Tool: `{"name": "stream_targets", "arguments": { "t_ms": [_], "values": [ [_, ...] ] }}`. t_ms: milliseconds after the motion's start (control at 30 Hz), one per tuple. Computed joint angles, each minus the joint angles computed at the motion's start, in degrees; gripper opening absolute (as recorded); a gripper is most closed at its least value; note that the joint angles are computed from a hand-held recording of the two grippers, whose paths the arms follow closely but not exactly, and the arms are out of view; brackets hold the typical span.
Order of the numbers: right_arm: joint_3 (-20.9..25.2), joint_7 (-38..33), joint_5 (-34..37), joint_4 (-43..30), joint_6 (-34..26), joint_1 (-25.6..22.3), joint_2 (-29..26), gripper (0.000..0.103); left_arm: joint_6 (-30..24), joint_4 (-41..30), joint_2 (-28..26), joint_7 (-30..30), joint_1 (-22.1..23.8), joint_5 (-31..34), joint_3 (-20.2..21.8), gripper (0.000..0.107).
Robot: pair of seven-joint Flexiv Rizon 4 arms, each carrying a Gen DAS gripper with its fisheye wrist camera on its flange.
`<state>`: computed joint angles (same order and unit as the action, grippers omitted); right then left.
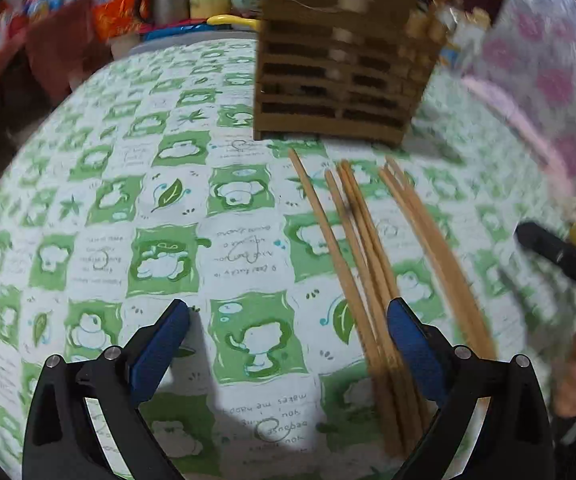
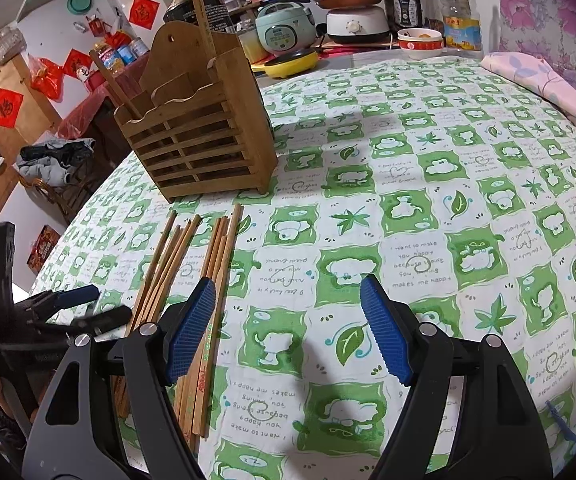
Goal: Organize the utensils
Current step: 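Return the open right tool to the chopstick piles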
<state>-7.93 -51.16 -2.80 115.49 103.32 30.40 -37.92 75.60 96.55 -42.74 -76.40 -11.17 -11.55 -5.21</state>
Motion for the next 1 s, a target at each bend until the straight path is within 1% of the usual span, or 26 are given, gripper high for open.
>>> {"name": "stream_targets", "arguments": {
  "t_ms": [33, 100, 133, 200, 267, 300, 333, 400, 467, 500, 533, 567, 633, 700, 733, 767, 833, 900, 967, 1000],
  "values": [
    [-0.02, 0.02, 0.01, -0.07, -0.08, 0.0, -0.04, 0.073, -0.44, -0.88, -0.27, -2.04, -2.05, 1.95, 2.66, 0.099],
    [0.12, 0.08, 0.04, -0.15, -0.05, -0.23, -0.12, 0.073, -0.37, -1.17, -0.36, -3.91, -3.4, 2.17, 4.73, 0.098],
    [0.11, 0.14, 0.11, -0.12, -0.01, -0.26, -0.11, 0.073, -0.93, -1.85, -0.61, -6.48, -4.57, 2.59, 6.87, 0.098],
    [0.03, 0.27, 0.36, 0.02, 0.3, -0.26, -0.07, 0.073, -0.86, -2.11, -0.67, -10.95, -4.76, 2.53, 8.72, 0.098],
    [-0.16, 0.23, 0.68, 0.31, 0.96, -0.08, 0.01, 0.073, -1.37, -3.22, -1.12, -16.13, -6.41, 3.94, 12.29, 0.097],
    [-0.16, 0.06, 0.81, 0.52, 1.38, 0.0, 0.1, 0.073, -1.71, -3.3, -0.98, -17.58, -6.12, 4.57, 12.42, 0.097],
    [-0.12, -0.25, 0.95, 0.85, 2.06, 0.09, 0.21, 0.073, -1.16, -2.45, -0.51, -17.19, -4.59, 4.28, 10.68, 0.097],
    [0.66, -1.31, 1.15, 1.92, 3.8, -0.1, 0.6, 0.073, 0.16, -0.67, 0.71, -16.61, -3.41, 5.33, 9.19, 0.097],
    [3.27, -2.67, 1.0, 3.58, 6.07, -1.82, 1.01, 0.072, 1.75, 1.42, 1.94, -15.63, -2.86, 6.43, 8.13, 0.097],
    [4.71, -3.1, 0.83, 4.07, 6.67, -2.9, 1.16, 0.072, 3.63, 3.21, 2.82, -14.67, -2.33, 6.95, 7.22, 0.097],
    [6.65, -3.45, 0.38, 4.74, 7.24, -4.48, 1.39, 0.071, 5.45, 5.22, 3.85, -13.94, -1.83, 7.2, 6.47, 0.097],
    [8.78, -3.82, -0.33, 5.65, 7.92, -6.26, 1.74, 0.067, 7.49, 7.0, 4.68, -13.23, -1.4, 7.37, 5.76, 0.097],
    [9.99, -4.57, -0.5, 7.1, 8.86, -6.89, 2.35, 0.064, 10.88, 9.64, 5.88, -12.89, -2.02, 7.82, 6.26, 0.096],
    [9.7, -6.0, -0.15, 9.02, 9.41, -5.72, 3.18, 0.06, 13.05, 11.09, 6.6, -13.3, -4.06, 8.31, 8.58, 0.096],
    [10.71, -6.43, -1.21, 10.14, 10.23, -6.48, 3.73, 0.053, 13.17, 10.58, 6.12, -13.6, -5.19, 8.29, 9.91, 0.096],
    [10.53, -7.76, -0.47, 11.11, 11.06, -5.64, 4.32, 0.052, 13.25, 10.56, 6.15, -13.97, -6.06, 8.19, 10.87, 0.096],
    [6.97, -10.33, 1.93, 12.34, 10.43, -0.91, 5.5, 0.05, 12.52, 9.81, 5.66, -14.05, -6.3, 7.62, 11.12, 0.096],
    [2.71, -13.76, 3.85, 12.93, 8.85, 4.68, 6.26, 0.043, 10.93, 9.26, 5.48, -14.28, -6.22, 7.01, 11.17, 0.096],
    [-3.09, -17.46, 5.63, 12.96, 6.12, 11.77, 6.51, 0.041, 9.91, 9.05, 5.32, -13.85, -4.43, 6.13, 9.28, 0.096],
    [-5.75, -18.43, 6.38, 12.83, 4.61, 14.68, 6.41, 0.038, 9.51, 9.23, 5.42, -13.4, -3.09, 5.47, 7.78, 0.096]
  ]
}}
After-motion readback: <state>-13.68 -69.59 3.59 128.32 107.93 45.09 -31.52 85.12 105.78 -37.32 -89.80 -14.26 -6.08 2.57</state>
